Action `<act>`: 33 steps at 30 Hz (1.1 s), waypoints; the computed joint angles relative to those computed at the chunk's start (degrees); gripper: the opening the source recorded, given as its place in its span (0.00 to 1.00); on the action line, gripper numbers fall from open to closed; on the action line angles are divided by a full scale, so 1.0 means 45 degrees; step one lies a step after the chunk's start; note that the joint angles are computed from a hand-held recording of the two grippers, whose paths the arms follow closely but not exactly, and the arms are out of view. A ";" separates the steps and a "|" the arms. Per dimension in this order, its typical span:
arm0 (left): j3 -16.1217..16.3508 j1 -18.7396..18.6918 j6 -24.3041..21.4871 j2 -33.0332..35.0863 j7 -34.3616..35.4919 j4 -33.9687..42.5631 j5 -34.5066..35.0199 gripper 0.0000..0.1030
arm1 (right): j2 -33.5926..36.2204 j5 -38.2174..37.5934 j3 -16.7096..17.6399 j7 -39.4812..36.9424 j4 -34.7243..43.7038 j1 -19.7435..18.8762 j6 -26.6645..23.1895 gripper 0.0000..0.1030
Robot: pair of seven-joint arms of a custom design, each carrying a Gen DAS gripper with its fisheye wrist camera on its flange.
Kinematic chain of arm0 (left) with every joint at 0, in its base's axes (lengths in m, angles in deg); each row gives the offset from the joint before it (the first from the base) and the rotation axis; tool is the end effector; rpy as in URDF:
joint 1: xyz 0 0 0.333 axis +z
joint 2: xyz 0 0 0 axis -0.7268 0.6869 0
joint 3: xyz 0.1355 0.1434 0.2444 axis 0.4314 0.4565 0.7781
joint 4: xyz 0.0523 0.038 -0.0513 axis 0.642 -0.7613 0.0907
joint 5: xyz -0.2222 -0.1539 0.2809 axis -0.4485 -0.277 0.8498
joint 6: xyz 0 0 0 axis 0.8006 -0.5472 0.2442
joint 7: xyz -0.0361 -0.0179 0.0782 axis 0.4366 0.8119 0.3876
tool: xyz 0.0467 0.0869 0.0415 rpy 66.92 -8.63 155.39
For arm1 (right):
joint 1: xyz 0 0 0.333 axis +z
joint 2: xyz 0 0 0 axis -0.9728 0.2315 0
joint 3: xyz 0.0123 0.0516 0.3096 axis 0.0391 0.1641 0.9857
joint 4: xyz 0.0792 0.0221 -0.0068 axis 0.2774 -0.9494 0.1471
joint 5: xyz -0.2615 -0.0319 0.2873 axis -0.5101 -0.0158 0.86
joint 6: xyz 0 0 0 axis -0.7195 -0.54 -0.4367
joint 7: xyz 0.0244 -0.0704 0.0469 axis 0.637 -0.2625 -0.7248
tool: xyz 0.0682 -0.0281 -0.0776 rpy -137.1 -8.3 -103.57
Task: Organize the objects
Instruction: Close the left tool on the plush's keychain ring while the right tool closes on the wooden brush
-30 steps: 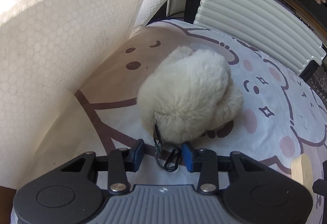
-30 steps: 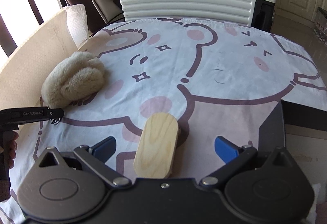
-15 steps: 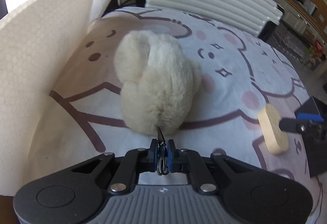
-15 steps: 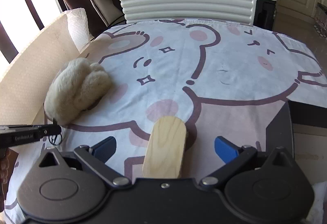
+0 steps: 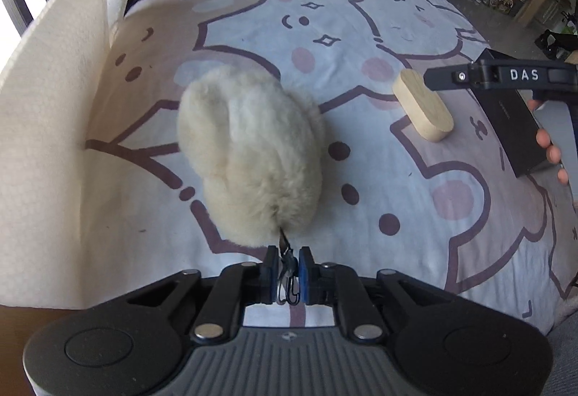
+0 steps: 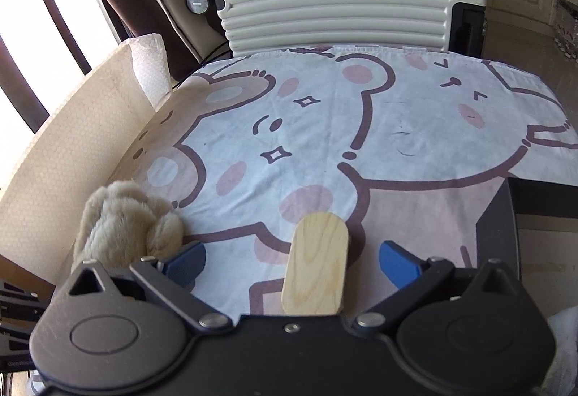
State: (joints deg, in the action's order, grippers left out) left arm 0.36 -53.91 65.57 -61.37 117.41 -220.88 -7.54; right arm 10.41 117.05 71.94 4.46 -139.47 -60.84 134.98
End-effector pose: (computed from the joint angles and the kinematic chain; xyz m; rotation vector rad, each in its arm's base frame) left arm 0.4118 -0.1163 0.4145 -2.2420 1.7276 -0.4323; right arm 0.6103 0.2737 0.3924 -2.2003 1.0500 -0.1028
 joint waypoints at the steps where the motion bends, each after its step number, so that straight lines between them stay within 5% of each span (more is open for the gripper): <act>1: -0.0356 0.0303 -0.0384 -0.0024 -0.0376 0.0217 0.0570 0.52 | -0.0007 -0.0012 -0.0008 0.0016 -0.0009 0.0009 0.0007 1.00; 2: -0.0712 0.0594 -0.0773 0.0034 -0.0800 0.0480 0.1241 0.85 | -0.0011 -0.0006 -0.0010 0.0028 -0.0016 0.0010 0.0014 1.00; 4: -0.1464 0.1066 -0.1568 0.0212 -0.1718 0.1009 0.2967 0.95 | 0.0001 -0.0034 -0.0028 0.0074 -0.0013 0.0020 0.0009 1.00; 14: -0.1132 0.0992 -0.1796 0.2484 -0.3850 0.2796 0.5498 0.97 | 0.0519 -0.0855 -0.0160 0.0303 0.0250 0.0112 0.0186 1.00; 29: -0.0036 0.1052 -0.1846 0.4333 -0.5451 0.3893 0.5029 0.98 | 0.1431 -0.2974 -0.0411 0.0737 0.0868 0.0589 0.0344 1.00; 33: 0.0054 0.1143 -0.1492 0.4355 -0.5682 0.3586 0.4698 0.97 | 0.1666 -0.3230 -0.0419 0.1247 0.1088 0.0553 0.0356 0.92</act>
